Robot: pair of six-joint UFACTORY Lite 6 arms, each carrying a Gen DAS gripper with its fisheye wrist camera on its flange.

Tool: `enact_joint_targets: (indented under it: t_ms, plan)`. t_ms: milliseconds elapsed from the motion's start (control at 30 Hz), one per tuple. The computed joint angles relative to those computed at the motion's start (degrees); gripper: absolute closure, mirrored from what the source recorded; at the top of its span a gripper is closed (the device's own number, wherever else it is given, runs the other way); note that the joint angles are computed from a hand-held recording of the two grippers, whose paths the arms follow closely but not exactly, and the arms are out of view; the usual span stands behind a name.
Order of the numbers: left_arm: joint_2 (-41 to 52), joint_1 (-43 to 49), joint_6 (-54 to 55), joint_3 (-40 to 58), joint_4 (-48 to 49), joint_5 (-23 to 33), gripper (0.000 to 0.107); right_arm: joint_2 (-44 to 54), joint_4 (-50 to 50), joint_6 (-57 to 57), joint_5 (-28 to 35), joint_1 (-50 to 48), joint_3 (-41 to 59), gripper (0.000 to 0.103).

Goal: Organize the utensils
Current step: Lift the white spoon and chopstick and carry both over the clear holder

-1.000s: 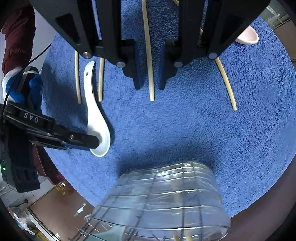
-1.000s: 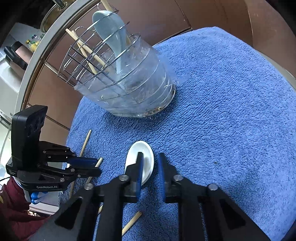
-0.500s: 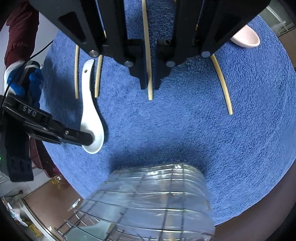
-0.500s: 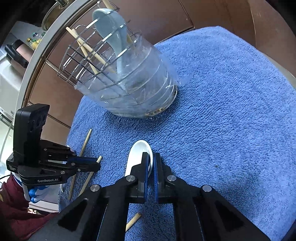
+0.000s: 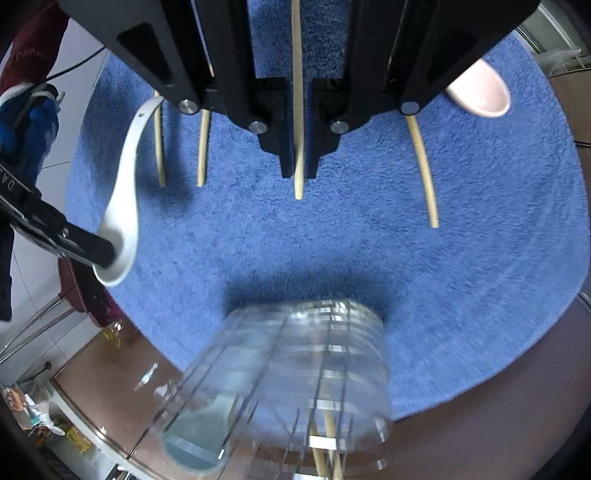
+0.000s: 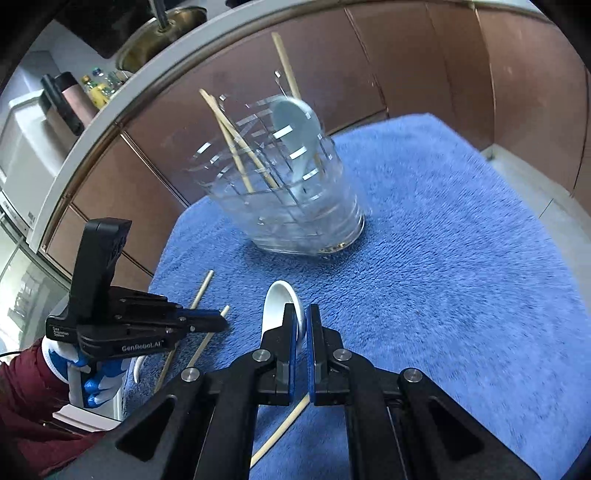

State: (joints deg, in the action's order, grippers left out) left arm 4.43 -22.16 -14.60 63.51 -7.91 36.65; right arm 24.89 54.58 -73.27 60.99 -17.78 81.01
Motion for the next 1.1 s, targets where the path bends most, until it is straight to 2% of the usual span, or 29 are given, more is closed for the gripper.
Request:
enact_joint_targets:
  t_ms: [300,433,533,800,967,1100]
  plan:
    - [-18.33,-5.34,-15.11,-5.09,13.85,4.28,0.103,-15.85,2.54,-5.39,4.48,-7.98,-12.00,0.098]
    - [-19.83,-12.25,-27.23,-1.60,22.97,7.30,0.103,-24.52,3.51,-6.79,6.66,-11.20,-17.39,0.098]
    - [-24.30,-14.90,-31.46,-1.58,26.91,10.32,0.103,-29.36,4.05,-7.07,8.69,-13.77,-19.33,0.098]
    - [-32.56,-31.24,-50.37,0.48,41.76,21.62,0.103,-42.48,5.60,-7.73,17.21,-23.20,-23.28,0.098]
    - [-34.89,-47.90,-63.64,3.53,53.57,33.78,0.103,-51.85,7.46,-6.74,24.37,-29.94,-24.48,0.098]
    - [-35.03,-60.00,-69.94,6.15,61.48,43.28,0.103,-57.40,9.56,-7.09,30.98,-36.77,-24.78,0.098]
